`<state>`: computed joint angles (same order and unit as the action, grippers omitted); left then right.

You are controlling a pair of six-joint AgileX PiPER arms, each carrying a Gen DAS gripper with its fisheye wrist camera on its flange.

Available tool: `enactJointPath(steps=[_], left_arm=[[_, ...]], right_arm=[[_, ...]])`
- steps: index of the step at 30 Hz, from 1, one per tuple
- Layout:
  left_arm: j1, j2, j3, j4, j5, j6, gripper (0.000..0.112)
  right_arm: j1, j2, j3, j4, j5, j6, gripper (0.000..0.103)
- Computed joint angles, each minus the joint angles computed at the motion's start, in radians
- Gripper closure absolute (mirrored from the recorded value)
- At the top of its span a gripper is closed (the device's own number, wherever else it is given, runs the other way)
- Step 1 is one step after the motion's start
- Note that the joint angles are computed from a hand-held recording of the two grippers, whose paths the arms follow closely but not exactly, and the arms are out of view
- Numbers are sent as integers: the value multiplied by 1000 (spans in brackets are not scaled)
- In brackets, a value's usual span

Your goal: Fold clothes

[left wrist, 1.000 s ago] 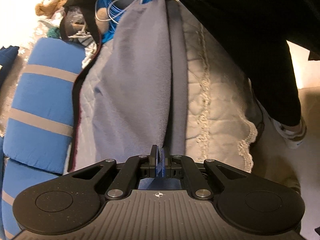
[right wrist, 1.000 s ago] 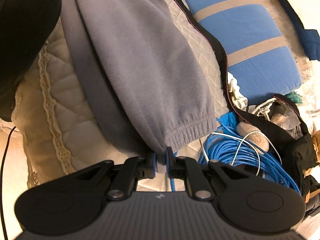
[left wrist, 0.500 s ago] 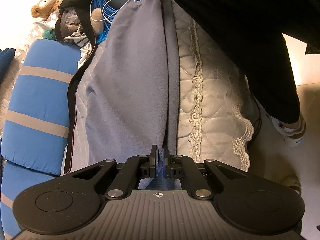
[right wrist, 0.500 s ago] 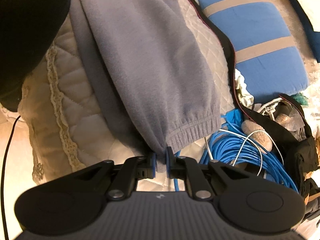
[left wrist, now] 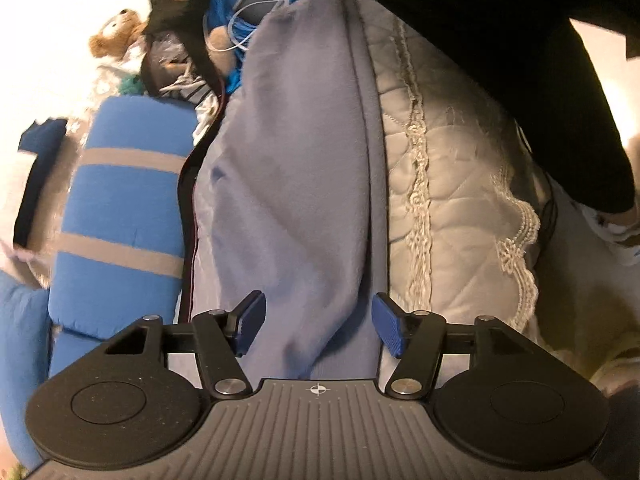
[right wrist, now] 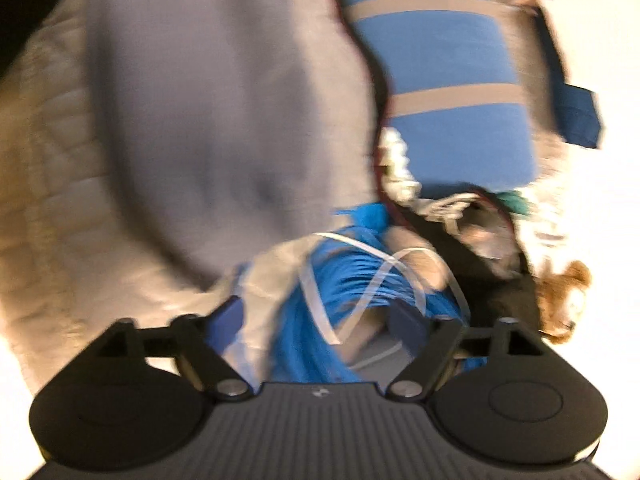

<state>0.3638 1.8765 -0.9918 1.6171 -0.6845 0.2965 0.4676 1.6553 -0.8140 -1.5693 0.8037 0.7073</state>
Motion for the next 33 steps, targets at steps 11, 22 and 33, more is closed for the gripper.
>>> enactJointPath(steps=[11, 22, 33], left_arm=[[81, 58, -31, -114, -89, 19, 41], [132, 54, -170, 13, -182, -460, 19], [118, 66, -141, -182, -20, -244, 19]], right_arm=[[-53, 140, -371, 161, -44, -115, 0], [7, 320, -936, 959, -110, -495, 0], [305, 492, -1143, 1015, -87, -315, 0]])
